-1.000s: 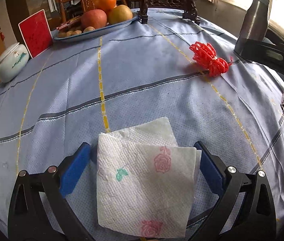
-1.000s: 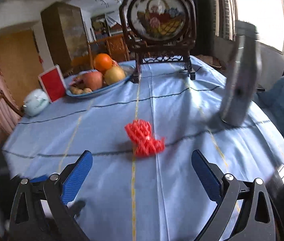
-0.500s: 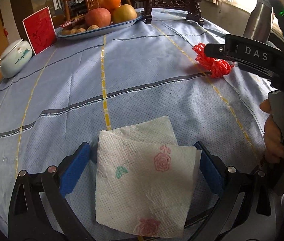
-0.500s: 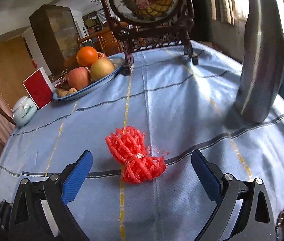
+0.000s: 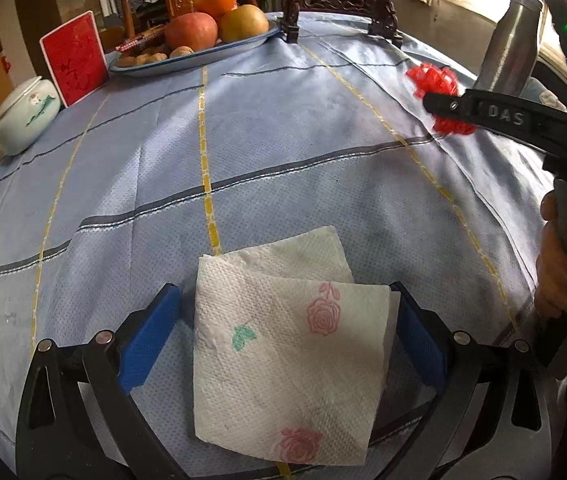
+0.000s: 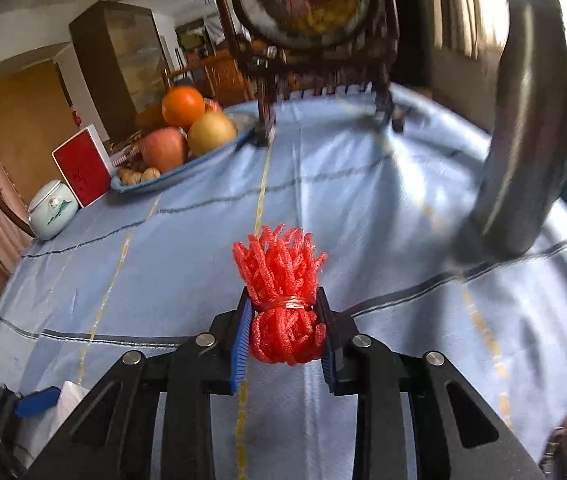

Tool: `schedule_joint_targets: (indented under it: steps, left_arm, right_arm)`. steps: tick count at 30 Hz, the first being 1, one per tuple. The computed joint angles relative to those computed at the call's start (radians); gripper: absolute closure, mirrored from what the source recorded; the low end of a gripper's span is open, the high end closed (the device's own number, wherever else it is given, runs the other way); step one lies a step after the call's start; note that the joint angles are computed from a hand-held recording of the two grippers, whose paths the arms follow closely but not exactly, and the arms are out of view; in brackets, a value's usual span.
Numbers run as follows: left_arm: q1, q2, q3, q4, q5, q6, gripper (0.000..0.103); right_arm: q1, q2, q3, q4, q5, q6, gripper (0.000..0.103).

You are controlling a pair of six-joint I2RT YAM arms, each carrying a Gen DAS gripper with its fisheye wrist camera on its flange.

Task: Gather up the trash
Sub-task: 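Grasp the white paper tissue with the left gripper while the right gripper grasps the red mesh net, then carry the tissue and red mesh net over to the red wastebasket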

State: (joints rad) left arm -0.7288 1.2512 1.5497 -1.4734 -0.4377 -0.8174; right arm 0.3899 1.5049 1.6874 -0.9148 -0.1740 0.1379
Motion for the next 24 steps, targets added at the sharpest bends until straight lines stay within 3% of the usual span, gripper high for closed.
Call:
schedule_joint_targets:
  steps: [5, 10, 12, 15, 17, 20, 24]
  left_arm:
    - [0.053, -0.039, -0.002, 0.020, 0.062, 0.024, 0.010]
    - [0.036, -0.025, 0.008, 0.008, 0.049, 0.023, 0.010]
    - [0.029, -0.024, 0.011, 0.003, 0.037, 0.015, 0.015]
    - [0.017, -0.037, 0.016, 0.004, 0.025, 0.006, 0.044]
    - [0.004, -0.057, 0.018, 0.027, 0.036, 0.014, 0.081]
    - [-0.040, -0.068, 0.043, 0.046, 0.002, 0.024, 0.092]
    - [-0.110, -0.081, 0.102, 0.046, -0.107, 0.028, 0.093]
  right_arm:
    - [-0.059, 0.030, 0.020, -0.022, -0.038, 0.041, 0.071]
    - [-0.097, 0.075, 0.043, -0.064, -0.110, 0.076, 0.070]
    - [-0.095, 0.076, 0.044, -0.062, -0.106, 0.076, 0.070]
    - [-0.087, 0.069, 0.035, -0.051, -0.094, 0.072, 0.070]
    - [-0.083, 0.070, 0.036, -0.051, -0.092, 0.068, 0.070]
    - [-0.080, 0.067, 0.035, -0.049, -0.090, 0.062, 0.070]
    - [-0.080, 0.057, 0.027, -0.031, -0.095, 0.062, 0.070]
